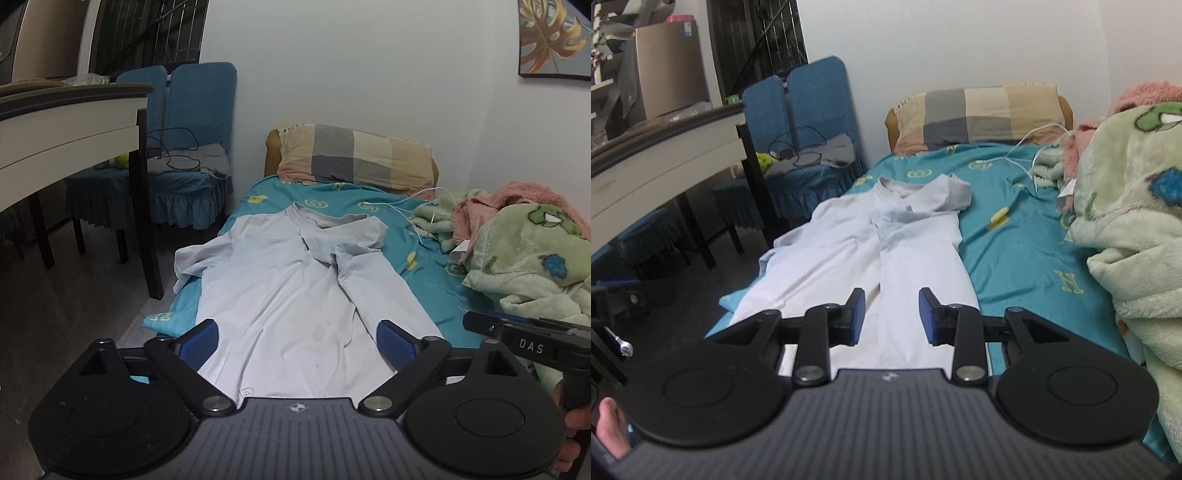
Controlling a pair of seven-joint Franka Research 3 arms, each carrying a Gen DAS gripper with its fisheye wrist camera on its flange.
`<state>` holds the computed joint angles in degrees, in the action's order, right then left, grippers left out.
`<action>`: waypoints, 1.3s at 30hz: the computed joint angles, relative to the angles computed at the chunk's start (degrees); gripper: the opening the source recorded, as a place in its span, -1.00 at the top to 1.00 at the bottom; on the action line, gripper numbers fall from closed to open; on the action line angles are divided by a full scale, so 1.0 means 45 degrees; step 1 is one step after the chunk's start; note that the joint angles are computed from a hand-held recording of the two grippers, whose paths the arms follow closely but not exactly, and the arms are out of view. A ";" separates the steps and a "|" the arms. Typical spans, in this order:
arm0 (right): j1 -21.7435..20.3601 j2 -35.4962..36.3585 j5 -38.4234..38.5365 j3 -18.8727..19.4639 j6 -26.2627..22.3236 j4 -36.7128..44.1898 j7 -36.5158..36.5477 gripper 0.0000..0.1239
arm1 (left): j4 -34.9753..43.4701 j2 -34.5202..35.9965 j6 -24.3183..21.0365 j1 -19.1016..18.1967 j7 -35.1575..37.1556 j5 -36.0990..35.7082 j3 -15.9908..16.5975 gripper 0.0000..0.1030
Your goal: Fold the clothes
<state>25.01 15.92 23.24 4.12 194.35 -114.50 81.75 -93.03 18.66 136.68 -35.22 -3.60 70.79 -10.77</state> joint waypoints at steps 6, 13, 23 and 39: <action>0.0160 0.0004 0.0188 -0.0118 0.0163 -0.0018 -0.0040 0.43 | 0.0400 0.0398 -0.0175 -0.0201 0.0450 0.0091 0.0054 -0.99; -0.0585 -0.0011 -0.0317 0.0676 0.0410 -0.0113 0.0334 -0.11 | 0.0346 0.0445 -0.0064 -0.0132 0.0270 -0.0268 0.0199 -1.00; -0.0622 0.0950 -0.0272 0.0781 -0.0399 0.1782 0.2010 -0.37 | -0.0361 0.0559 0.3508 0.1776 -0.1624 -0.2882 0.0464 -0.99; 0.0099 0.4244 0.0061 -0.0849 -0.2082 0.5238 0.2635 -0.37 | 0.5988 0.7233 0.7183 0.5075 -0.1908 -0.9799 0.1395 -0.81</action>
